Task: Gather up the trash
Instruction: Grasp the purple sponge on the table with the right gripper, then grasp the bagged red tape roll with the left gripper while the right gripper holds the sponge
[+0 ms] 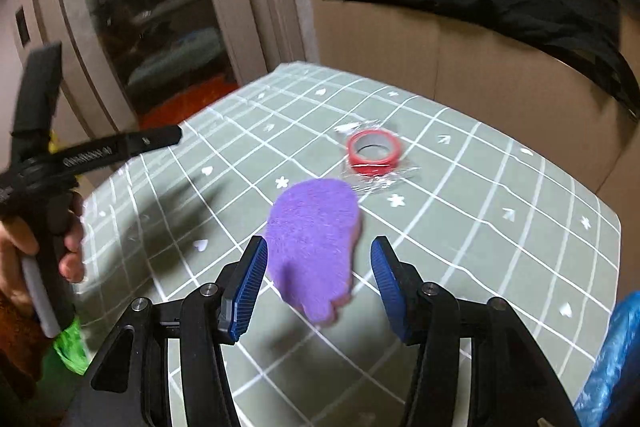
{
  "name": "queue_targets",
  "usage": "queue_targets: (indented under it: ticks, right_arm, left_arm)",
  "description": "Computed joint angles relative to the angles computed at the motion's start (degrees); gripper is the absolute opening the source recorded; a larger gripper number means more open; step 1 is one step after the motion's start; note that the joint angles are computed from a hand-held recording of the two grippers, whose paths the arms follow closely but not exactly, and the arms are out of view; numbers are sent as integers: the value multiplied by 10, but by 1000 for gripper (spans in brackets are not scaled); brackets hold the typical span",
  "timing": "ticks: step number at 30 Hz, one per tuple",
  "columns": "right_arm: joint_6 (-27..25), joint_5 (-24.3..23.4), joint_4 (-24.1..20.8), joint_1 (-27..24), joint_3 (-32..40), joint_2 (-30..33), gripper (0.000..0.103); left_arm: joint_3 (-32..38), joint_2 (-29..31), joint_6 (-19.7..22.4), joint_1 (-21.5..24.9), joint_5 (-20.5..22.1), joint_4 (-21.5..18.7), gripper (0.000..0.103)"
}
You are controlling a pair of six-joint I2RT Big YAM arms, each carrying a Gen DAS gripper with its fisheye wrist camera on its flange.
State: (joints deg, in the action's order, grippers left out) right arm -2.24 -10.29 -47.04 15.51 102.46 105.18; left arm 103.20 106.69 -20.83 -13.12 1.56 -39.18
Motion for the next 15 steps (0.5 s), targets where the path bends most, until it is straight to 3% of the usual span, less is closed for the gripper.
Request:
queue_targets:
  ticks: [4,6,8,15]
  right_arm:
    - [1,15,-37,8,42,40,52]
    - [-3,5,-74,9,72,63,61]
    - [-13,13,-91,15,86,76,61]
    - [1,4,-48,6,52,50,57]
  left_arm:
    - [1,7,-2,11,15,-5,39]
    - [2,10,-3,13,18,-7,39]
    - [4,14,-4,14,19,-11,39]
    - [38,31,9,6,36,-37,39]
